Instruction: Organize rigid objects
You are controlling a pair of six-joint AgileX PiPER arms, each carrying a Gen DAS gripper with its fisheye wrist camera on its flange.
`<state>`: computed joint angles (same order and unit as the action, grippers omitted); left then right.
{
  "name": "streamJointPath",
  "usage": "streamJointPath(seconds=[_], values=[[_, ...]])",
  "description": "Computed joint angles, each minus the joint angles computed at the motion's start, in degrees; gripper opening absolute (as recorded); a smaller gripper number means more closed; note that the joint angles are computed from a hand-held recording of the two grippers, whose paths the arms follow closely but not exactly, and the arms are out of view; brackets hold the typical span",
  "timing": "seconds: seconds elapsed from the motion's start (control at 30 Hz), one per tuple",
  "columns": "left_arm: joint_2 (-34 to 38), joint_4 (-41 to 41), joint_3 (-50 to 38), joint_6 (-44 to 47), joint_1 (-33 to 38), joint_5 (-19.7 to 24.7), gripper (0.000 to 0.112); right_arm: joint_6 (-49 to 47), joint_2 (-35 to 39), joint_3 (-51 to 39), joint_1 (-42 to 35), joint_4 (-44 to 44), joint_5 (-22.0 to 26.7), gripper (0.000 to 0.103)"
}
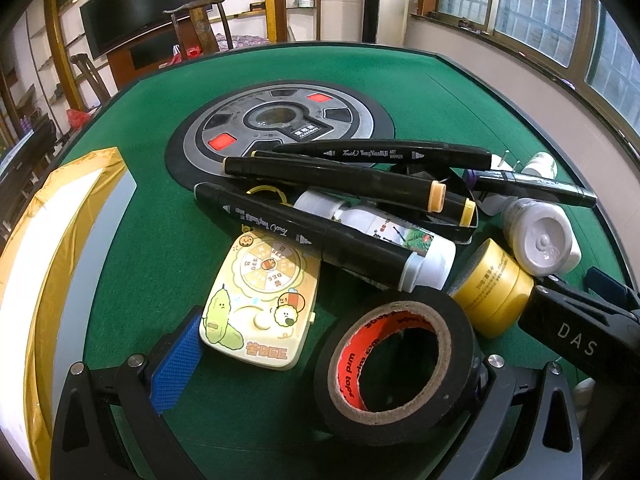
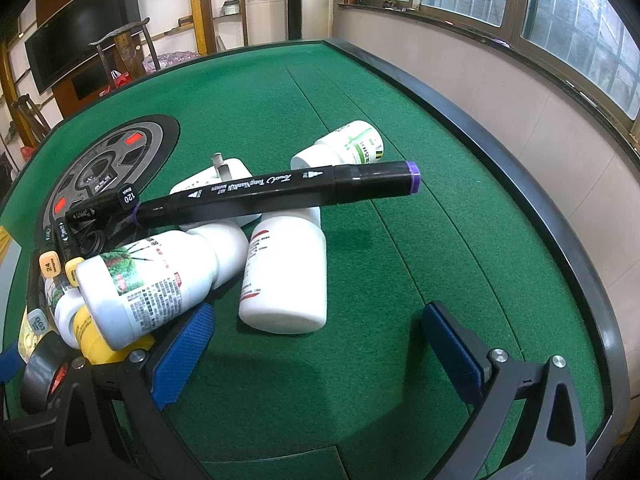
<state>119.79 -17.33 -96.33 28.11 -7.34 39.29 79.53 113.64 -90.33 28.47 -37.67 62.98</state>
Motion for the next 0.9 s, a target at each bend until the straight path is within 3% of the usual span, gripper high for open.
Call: streamJointPath(seconds=[0.17,0.4,0.6,0.67,0.8,0.83,0.9], values=[[-0.1,-0.5,0.1,0.7,0.2,0.4,0.103,-0.4,-0.3,0.3,-0.3,0.2,-0.4,0.103],[-0.8,-1.8,-0.1,6.2,1.6,4.7,0.103,-9.9,-1.1,-1.1,-1.5,7.7,-0.1,0.103],[-3.6,-2.9,4.1,8.7,2.3,4.2,0.1,-12.9,-2.4,-0.3,0.0,10.0,0.4,0.103],[-7.8,-7.6,9.9,13.8,3.9,-0.3,0.089,-9.0,-4.3,1.7,1.6,7.3,2.4,0.103],[-17.6,-22.9,19.8,29.0,8.2,-6.4,0.089,0.1,-12.2,10.0,5.8,-0.8,1.4,0.103],[-20.8,-28.7,22.4,34.3,9.7,-7.2,0.09,3.6,-14.5,12.3,7.3,-3.9,1.3,0.103],[-24.7,-40.1,25.4,44.3,13.1,-5.2,0.103,14.3,-19.8,17.3,12.6,-14.3,4.6,0.103]])
